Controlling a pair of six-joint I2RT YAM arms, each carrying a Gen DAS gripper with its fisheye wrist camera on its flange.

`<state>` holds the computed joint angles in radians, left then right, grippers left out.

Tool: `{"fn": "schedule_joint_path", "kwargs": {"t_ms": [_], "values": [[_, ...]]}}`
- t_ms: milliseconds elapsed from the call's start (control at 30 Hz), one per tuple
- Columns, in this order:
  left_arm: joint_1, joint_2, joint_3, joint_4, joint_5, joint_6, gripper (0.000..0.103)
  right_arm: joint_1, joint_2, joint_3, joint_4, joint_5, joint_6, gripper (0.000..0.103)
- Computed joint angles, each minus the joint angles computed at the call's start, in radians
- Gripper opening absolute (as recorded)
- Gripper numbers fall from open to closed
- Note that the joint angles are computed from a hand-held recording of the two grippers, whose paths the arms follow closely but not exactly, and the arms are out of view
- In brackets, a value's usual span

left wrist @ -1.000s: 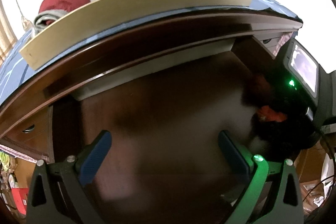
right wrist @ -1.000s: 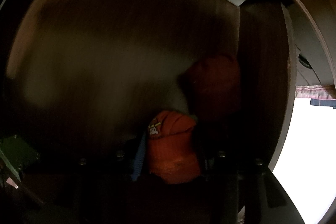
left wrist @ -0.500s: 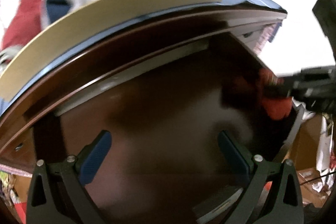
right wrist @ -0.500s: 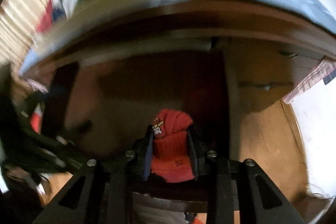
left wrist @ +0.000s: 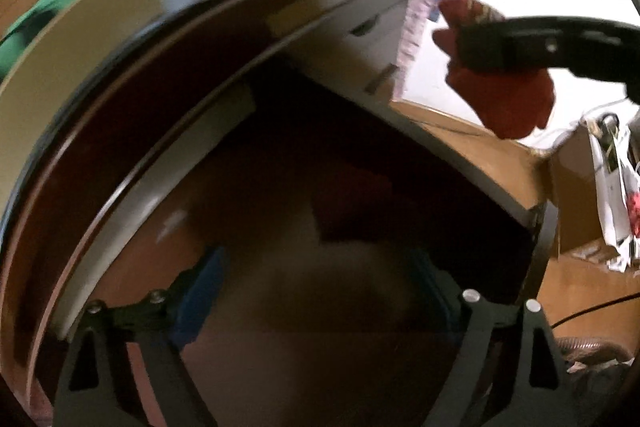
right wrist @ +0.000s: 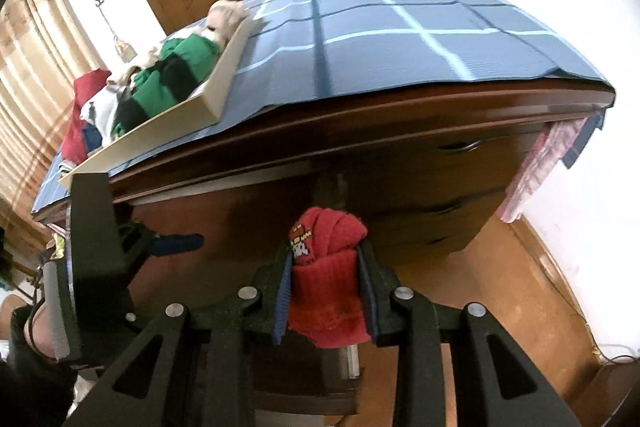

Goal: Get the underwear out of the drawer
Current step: 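Lift the orange-red underwear with the right tool while the left tool grasps dark red underwear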

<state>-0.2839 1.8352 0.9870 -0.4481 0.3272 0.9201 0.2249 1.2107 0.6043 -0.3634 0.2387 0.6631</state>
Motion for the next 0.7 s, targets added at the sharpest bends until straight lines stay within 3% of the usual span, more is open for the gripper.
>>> {"fn": "schedule_joint_path", "kwargs": {"t_ms": [133, 267, 467, 600, 700], "values": [[-0.066, 0.061, 0.038, 0.002, -0.038, -0.013, 0.088, -0.106, -0.027, -0.061, 0.078, -0.056, -0.074, 0.032], [-0.112, 0.105, 0.056, 0.006, -0.063, -0.003, 0.088, -0.134, -0.083, -0.099, 0.077, -0.075, -0.090, 0.032], [-0.166, 0.168, 0.118, -0.031, -0.112, -0.049, 0.073, -0.186, -0.085, -0.124, 0.110, -0.123, -0.117, 0.032], [-0.182, 0.211, 0.158, -0.068, -0.144, -0.052, 0.054, -0.205, -0.083, -0.132, 0.122, -0.148, -0.122, 0.032], [-0.190, 0.213, 0.160, -0.072, -0.133, -0.056, 0.054, -0.204, -0.098, -0.137, 0.112, -0.142, -0.117, 0.032]]}}
